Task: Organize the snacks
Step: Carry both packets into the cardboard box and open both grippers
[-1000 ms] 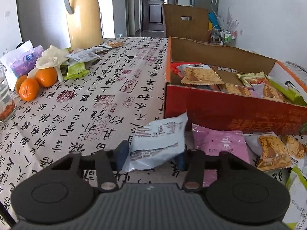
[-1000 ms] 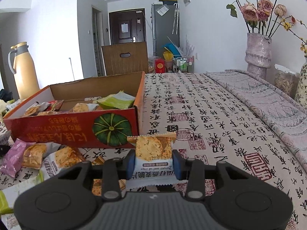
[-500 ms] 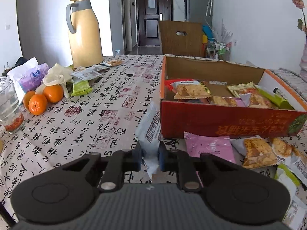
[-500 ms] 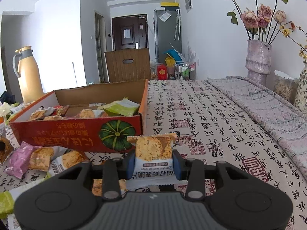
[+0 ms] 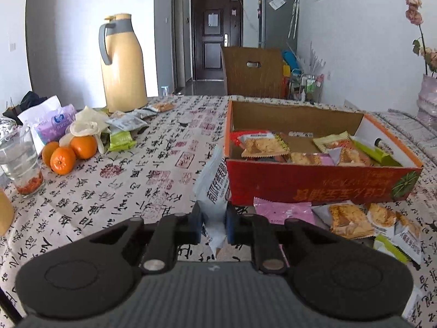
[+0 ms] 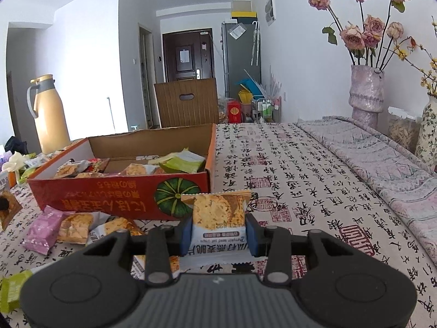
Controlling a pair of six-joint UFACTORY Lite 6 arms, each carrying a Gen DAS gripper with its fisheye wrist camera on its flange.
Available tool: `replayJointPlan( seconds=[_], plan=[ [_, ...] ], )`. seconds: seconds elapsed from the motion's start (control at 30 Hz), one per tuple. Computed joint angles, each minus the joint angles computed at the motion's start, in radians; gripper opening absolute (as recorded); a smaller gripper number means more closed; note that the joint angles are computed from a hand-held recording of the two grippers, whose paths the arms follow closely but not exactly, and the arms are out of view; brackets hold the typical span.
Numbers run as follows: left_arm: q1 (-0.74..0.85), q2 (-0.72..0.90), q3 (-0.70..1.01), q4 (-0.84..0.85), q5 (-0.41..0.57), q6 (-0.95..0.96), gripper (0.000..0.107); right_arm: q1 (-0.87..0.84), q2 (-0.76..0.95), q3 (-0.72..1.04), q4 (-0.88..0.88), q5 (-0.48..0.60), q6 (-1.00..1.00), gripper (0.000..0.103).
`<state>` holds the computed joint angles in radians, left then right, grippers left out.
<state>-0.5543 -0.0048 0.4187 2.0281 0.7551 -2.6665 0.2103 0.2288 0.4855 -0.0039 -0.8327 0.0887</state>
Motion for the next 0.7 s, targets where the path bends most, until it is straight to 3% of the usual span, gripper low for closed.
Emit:
replayJointPlan(
  seconds=[0.37,0.7],
  plan=[
    [-0.066,-0.084,0.017,-0.083,0.034,0.098,0.017,0.008,-0.066,-0.03,-0.016,-0.014,0.014,0.039],
    [-0.041,0.027,0.227,-0.015,0.021,0.147,0.017,0.081,-0.009,0.154,0.013,0.046,-0.015,0.039]
  ],
)
